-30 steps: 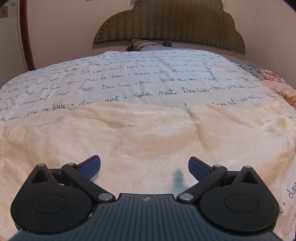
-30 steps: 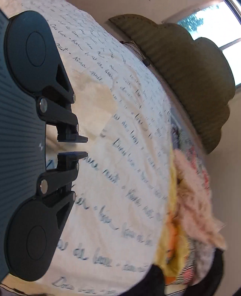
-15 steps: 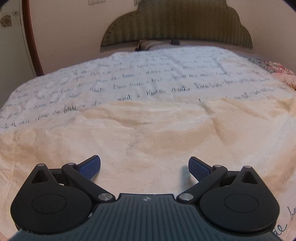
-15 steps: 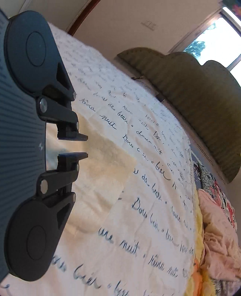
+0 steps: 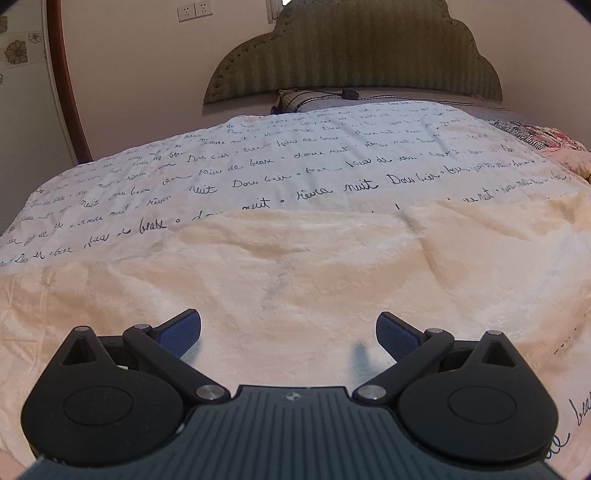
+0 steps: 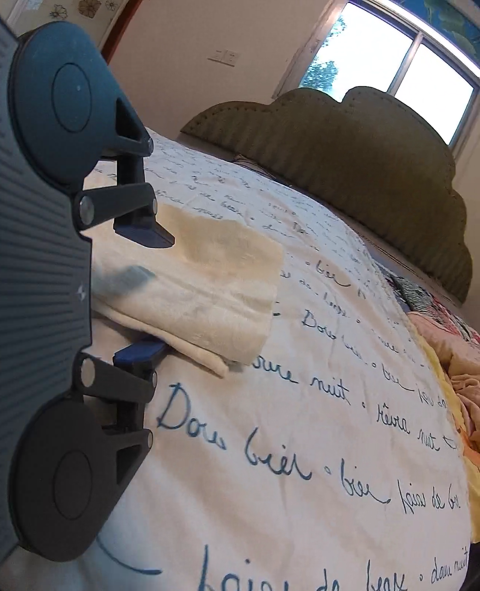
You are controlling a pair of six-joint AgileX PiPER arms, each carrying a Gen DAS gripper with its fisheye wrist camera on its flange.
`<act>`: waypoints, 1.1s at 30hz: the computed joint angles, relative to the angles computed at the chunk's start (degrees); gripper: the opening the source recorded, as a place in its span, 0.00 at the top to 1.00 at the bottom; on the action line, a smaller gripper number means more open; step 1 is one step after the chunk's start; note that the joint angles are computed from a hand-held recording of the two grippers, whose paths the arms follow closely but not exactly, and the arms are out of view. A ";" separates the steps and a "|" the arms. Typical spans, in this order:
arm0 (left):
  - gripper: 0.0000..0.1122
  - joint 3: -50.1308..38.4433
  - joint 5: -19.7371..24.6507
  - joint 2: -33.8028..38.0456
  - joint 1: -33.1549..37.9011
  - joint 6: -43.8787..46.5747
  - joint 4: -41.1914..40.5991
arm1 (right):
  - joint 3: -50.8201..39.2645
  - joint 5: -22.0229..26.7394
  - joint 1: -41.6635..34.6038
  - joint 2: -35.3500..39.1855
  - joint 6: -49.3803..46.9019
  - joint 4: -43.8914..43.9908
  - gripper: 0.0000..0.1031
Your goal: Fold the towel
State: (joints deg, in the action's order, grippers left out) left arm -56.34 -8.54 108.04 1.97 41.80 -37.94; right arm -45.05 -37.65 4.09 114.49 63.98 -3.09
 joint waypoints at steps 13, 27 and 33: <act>0.09 3.18 -3.75 -6.75 6.63 3.32 -4.62 | -3.03 -6.54 17.79 -7.37 -37.04 34.67 0.89; 0.09 2.37 -2.58 -6.70 10.26 12.82 -14.33 | -39.97 21.61 41.62 14.67 -116.36 64.88 0.89; 0.09 -0.08 0.46 -5.05 9.89 12.29 -14.74 | -38.10 21.57 45.28 12.45 -133.20 73.93 0.89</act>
